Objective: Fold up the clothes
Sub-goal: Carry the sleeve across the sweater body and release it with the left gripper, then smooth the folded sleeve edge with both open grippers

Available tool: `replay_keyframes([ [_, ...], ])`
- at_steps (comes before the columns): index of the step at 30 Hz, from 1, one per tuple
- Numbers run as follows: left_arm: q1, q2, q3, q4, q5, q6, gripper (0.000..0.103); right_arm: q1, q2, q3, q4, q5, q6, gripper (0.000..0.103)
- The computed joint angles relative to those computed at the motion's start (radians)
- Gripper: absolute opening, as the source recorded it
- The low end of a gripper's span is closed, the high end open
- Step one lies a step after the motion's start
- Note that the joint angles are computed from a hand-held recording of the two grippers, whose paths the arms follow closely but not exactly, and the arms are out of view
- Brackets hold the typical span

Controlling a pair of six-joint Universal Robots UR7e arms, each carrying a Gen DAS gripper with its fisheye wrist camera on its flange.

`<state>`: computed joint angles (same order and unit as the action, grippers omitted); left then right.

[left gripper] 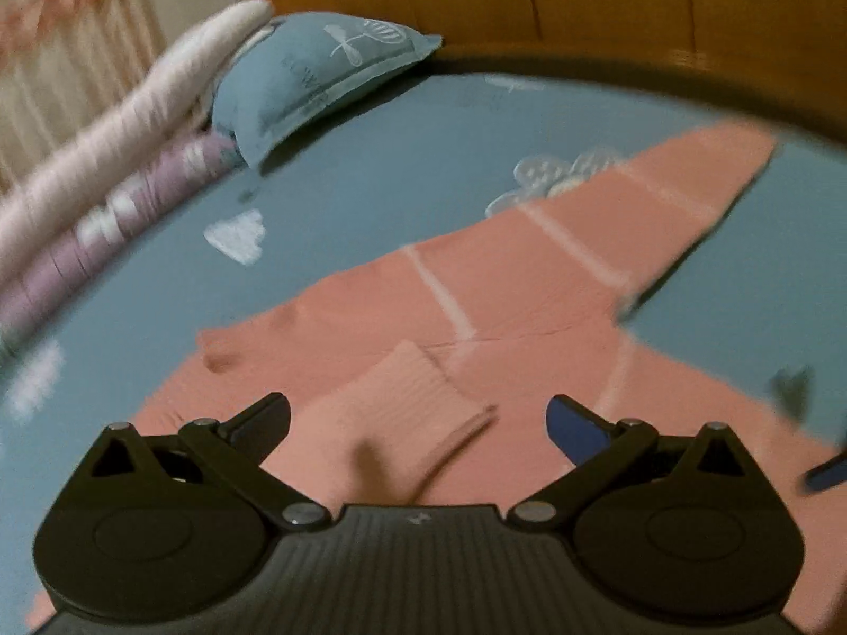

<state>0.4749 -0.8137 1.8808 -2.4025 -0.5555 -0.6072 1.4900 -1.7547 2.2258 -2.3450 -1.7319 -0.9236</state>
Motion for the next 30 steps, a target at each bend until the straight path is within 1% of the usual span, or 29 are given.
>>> replay_keyframes([
  [2, 0.002, -0.046, 0.049, -0.057, -0.046, -0.060, 0.102, 0.000, 0.003, 0.001, -0.004, -0.002, -0.003, 0.103],
  [3, -0.001, -0.074, 0.081, -0.070, -0.057, -0.101, 0.102, 0.000, 0.004, 0.001, -0.006, -0.003, -0.004, 0.103],
  [4, -0.005, -0.101, 0.112, -0.070, -0.064, -0.144, 0.102, -0.001, 0.004, 0.001, -0.006, -0.001, -0.004, 0.103],
  [6, -0.022, -0.158, 0.167, -0.028, -0.067, -0.248, 0.102, -0.002, 0.005, 0.001, -0.007, 0.001, -0.002, 0.103],
  [8, -0.044, -0.215, 0.209, 0.055, -0.063, -0.359, 0.102, -0.004, 0.006, 0.001, -0.008, 0.004, -0.001, 0.103],
  [11, -0.086, -0.302, 0.263, 0.216, -0.060, -0.555, 0.102, 0.002, 0.016, -0.005, -0.007, -0.002, 0.006, 0.103],
  [14, -0.125, -0.380, 0.307, 0.362, -0.059, -0.743, 0.102, 0.018, 0.028, -0.001, -0.023, -0.022, 0.001, 0.103],
  [17, -0.138, -0.442, 0.329, 0.482, -0.071, -0.911, 0.102, 0.031, 0.040, -0.005, -0.027, -0.025, -0.006, 0.103],
  [18, -0.147, -0.456, 0.338, 0.496, -0.068, -0.946, 0.102, 0.034, 0.044, -0.010, -0.022, -0.021, -0.007, 0.103],
  [22, -0.181, -0.512, 0.369, 0.562, -0.059, -1.082, 0.102, 0.065, 0.092, -0.059, -0.011, 0.026, -0.003, 0.103],
  [23, -0.190, -0.513, 0.368, 0.583, -0.058, -1.099, 0.102, 0.073, 0.114, -0.079, -0.003, 0.052, 0.009, 0.103],
  [25, -0.204, -0.501, 0.350, 0.671, -0.066, -1.143, 0.102, 0.085, 0.157, -0.117, 0.008, 0.110, 0.027, 0.103],
  [27, -0.213, -0.492, 0.337, 0.743, -0.079, -1.176, 0.102, 0.103, 0.218, -0.163, 0.019, 0.164, 0.048, 0.103],
  [30, -0.234, -0.518, 0.353, 0.788, -0.107, -1.244, 0.102, 0.132, 0.314, -0.234, 0.066, 0.204, 0.100, 0.103],
])
